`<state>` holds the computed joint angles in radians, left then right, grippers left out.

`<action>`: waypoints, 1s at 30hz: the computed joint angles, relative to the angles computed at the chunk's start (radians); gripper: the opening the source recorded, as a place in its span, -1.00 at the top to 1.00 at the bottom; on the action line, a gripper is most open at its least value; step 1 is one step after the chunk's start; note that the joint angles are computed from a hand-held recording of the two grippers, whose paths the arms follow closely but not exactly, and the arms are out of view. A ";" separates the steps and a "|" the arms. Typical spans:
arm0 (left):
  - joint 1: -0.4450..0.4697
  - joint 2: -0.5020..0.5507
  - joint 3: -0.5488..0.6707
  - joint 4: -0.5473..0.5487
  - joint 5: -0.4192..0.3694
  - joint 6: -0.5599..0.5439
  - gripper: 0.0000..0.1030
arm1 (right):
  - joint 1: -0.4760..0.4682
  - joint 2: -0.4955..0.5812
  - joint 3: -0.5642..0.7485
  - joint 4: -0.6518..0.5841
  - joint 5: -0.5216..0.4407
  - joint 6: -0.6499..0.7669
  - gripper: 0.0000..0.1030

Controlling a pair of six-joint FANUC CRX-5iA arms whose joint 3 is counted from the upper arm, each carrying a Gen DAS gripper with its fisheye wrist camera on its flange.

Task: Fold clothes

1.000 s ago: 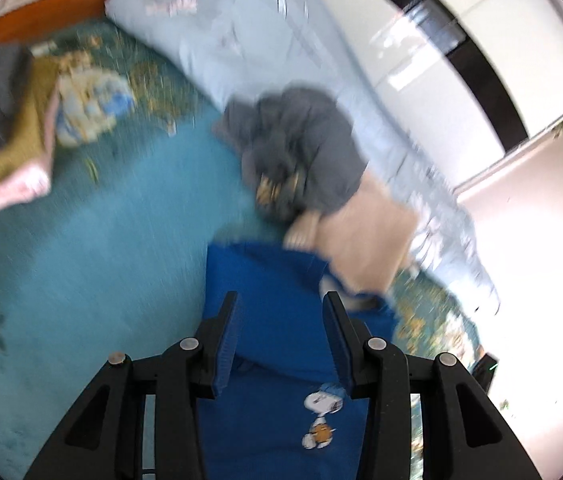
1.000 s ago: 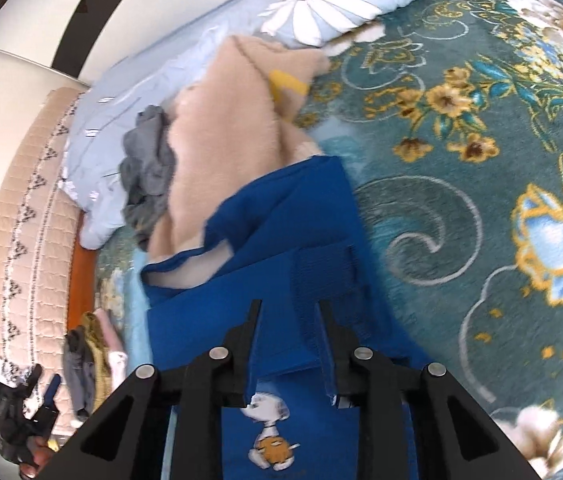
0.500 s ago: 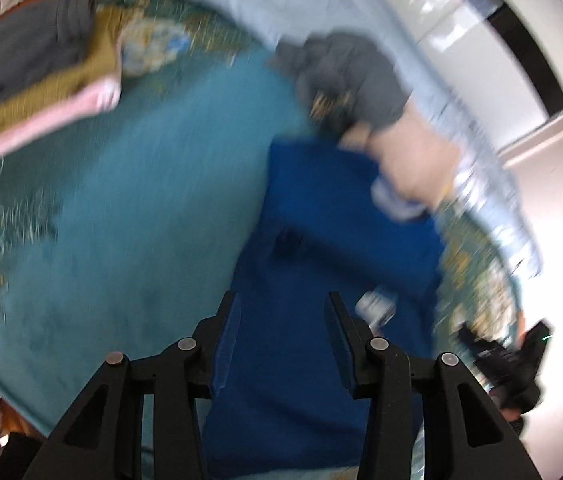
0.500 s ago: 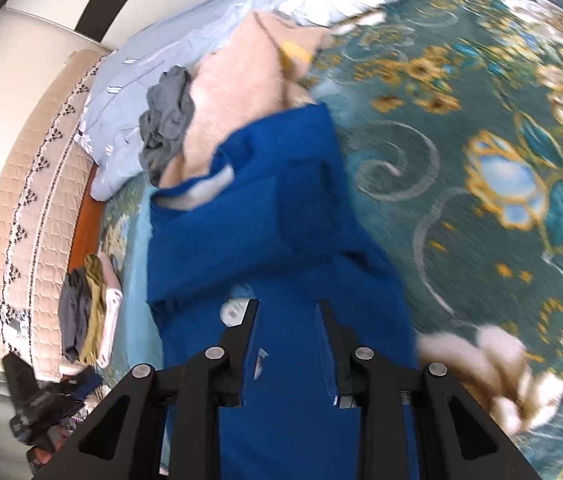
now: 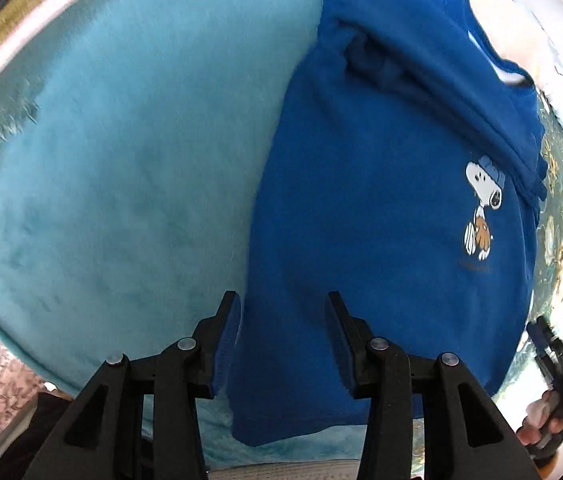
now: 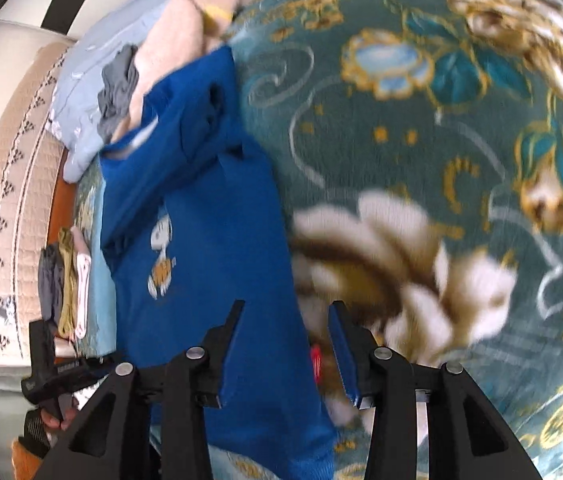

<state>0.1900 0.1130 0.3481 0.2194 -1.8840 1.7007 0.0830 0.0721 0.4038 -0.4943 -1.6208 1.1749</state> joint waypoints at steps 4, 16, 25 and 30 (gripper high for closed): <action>0.033 -0.007 -0.047 0.015 -0.029 0.028 0.14 | 0.003 -0.031 -0.056 -0.015 -0.019 -0.013 0.15; 0.108 -0.046 -0.161 0.107 -0.019 0.028 0.14 | 0.014 -0.076 -0.111 -0.014 -0.047 -0.024 0.14; 0.102 -0.038 -0.140 0.081 -0.037 -0.009 0.14 | 0.053 -0.077 -0.114 0.009 -0.057 -0.032 0.13; 0.098 -0.032 -0.128 0.065 -0.051 -0.014 0.14 | 0.066 -0.085 -0.124 0.019 -0.063 -0.022 0.13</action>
<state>0.2877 0.0809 0.2203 0.2843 -1.9347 1.6867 0.1490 -0.0127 0.2800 -0.4757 -1.6842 1.1531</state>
